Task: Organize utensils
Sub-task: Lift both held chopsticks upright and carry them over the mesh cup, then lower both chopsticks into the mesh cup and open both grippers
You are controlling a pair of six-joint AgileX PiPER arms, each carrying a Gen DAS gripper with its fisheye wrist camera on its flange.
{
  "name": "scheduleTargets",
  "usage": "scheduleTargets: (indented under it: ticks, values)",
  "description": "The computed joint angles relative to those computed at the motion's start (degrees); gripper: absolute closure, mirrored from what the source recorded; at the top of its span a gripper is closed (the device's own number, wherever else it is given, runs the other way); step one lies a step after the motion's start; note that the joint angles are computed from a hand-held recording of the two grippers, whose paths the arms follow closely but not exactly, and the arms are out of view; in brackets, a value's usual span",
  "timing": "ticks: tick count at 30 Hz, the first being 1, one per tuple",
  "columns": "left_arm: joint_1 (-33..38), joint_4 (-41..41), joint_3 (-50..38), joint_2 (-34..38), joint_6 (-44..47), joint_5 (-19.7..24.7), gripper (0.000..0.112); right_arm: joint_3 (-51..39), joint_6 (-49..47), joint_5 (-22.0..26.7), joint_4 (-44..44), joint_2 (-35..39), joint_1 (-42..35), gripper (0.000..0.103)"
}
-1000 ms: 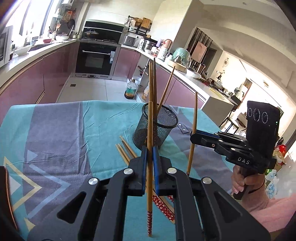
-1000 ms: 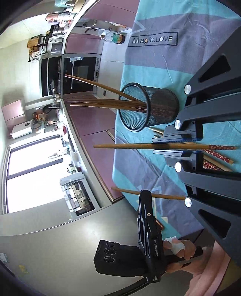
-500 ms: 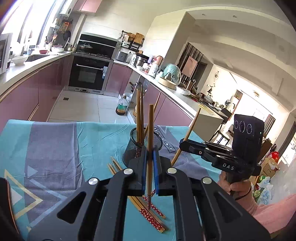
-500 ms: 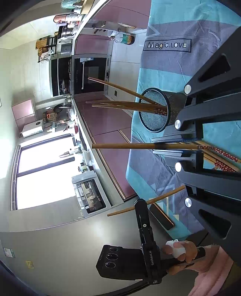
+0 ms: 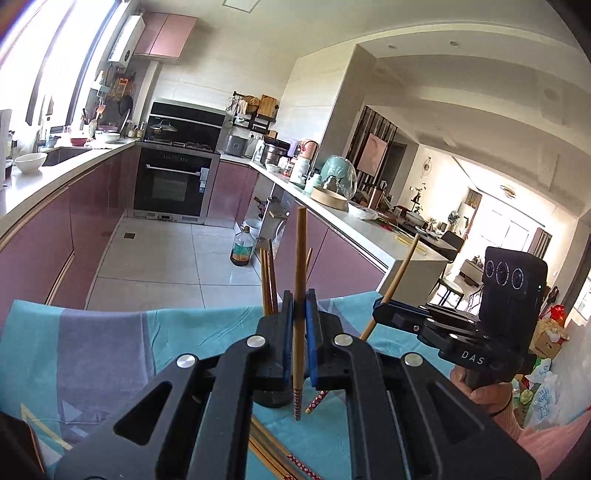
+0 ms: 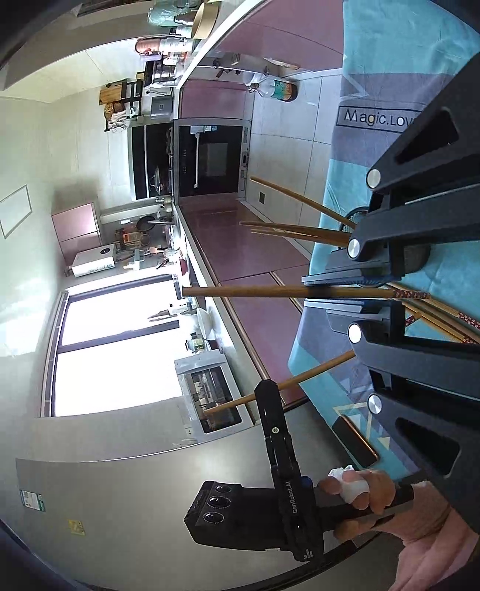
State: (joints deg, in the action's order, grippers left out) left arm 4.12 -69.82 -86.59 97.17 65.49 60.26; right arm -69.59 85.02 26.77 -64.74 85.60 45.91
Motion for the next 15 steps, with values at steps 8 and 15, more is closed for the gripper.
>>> scheduleTargets:
  ticks: [8, 15]
  values:
    - [-2.8, 2.4, -9.1, 3.0, -5.7, -1.2, 0.105, -2.3, -3.5, -2.1, 2.4, -0.5, -4.2, 0.098]
    - [-5.4, 5.6, -12.3, 4.1, -9.0, -4.8, 0.105, -4.4, -6.0, -4.1, 5.4, 1.4, -7.9, 0.098]
